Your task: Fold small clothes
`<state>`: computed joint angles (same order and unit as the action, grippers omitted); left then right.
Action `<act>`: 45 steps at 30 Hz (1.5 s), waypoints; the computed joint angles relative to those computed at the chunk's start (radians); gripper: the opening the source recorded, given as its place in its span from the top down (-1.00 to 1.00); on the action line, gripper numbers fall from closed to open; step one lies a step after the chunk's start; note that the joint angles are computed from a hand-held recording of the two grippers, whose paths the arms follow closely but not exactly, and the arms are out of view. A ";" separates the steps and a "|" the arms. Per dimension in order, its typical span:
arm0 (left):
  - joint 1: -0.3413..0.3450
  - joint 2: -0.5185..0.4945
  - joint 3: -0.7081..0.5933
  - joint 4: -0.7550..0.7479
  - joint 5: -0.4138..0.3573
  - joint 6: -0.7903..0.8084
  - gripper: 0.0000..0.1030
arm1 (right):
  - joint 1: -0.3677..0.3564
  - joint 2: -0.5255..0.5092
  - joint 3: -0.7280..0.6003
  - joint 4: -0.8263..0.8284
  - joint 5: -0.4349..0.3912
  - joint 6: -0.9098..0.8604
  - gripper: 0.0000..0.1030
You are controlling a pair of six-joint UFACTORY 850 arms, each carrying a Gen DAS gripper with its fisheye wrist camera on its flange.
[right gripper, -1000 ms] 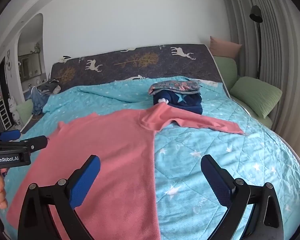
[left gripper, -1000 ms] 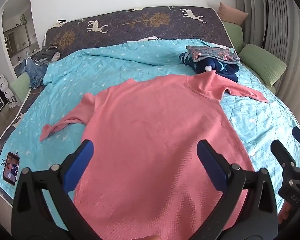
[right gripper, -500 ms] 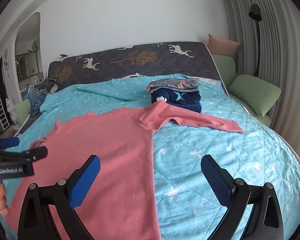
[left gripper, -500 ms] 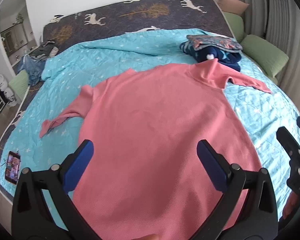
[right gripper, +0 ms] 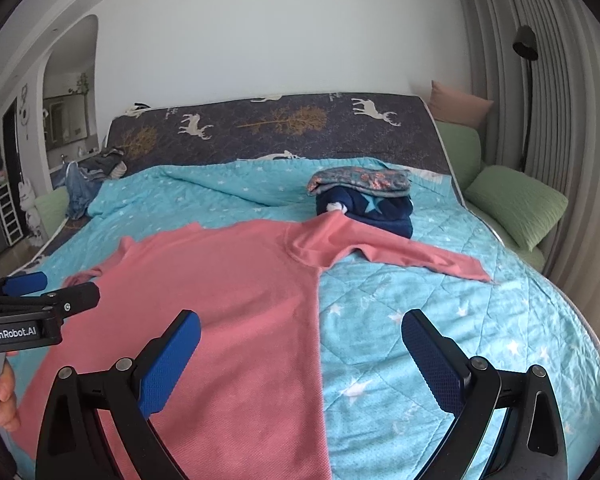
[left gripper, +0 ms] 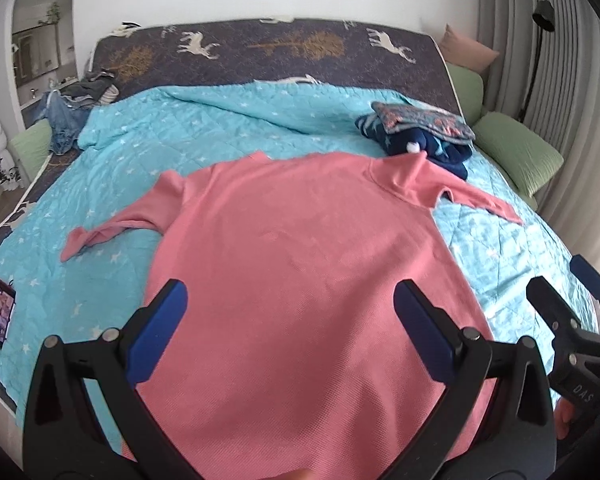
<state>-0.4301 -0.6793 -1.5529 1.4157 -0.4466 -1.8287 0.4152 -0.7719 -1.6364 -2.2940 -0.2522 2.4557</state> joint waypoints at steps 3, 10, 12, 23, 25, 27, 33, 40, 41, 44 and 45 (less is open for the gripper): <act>-0.001 0.006 0.012 0.021 -0.010 -0.016 -0.99 | 0.006 0.000 -0.001 0.018 -0.008 -0.026 -0.98; -0.011 0.006 0.019 0.010 -0.034 0.061 -0.99 | 0.011 0.000 0.000 -0.006 -0.013 0.001 -0.98; -0.009 0.015 0.036 0.042 -0.019 0.031 -0.99 | 0.013 -0.002 -0.004 0.017 -0.013 -0.026 -0.98; 0.007 0.027 0.060 0.038 0.022 0.005 -0.99 | 0.021 0.009 0.018 0.008 -0.047 -0.037 -0.98; 0.005 0.024 0.055 0.031 0.023 0.018 -0.99 | 0.018 0.005 0.012 0.023 -0.041 -0.049 -0.98; 0.001 0.020 0.050 0.025 0.018 0.030 -0.99 | 0.020 0.013 0.028 0.011 -0.042 -0.023 -0.98; -0.004 0.012 0.040 0.004 -0.002 0.055 -0.99 | 0.013 0.014 0.032 -0.018 -0.033 0.021 -0.98; 0.004 0.007 0.034 -0.032 0.037 0.084 -0.99 | 0.009 0.007 0.025 0.021 -0.024 -0.007 -0.98; 0.005 0.005 0.032 -0.036 0.040 0.089 -0.99 | 0.009 0.004 0.021 0.044 -0.025 -0.030 -0.98; 0.005 0.001 0.028 -0.041 0.041 0.095 -0.99 | 0.008 0.001 0.016 0.053 -0.020 -0.036 -0.98; 0.005 0.000 0.028 -0.040 0.044 0.094 -0.99 | 0.007 0.000 0.014 0.057 -0.018 -0.038 -0.98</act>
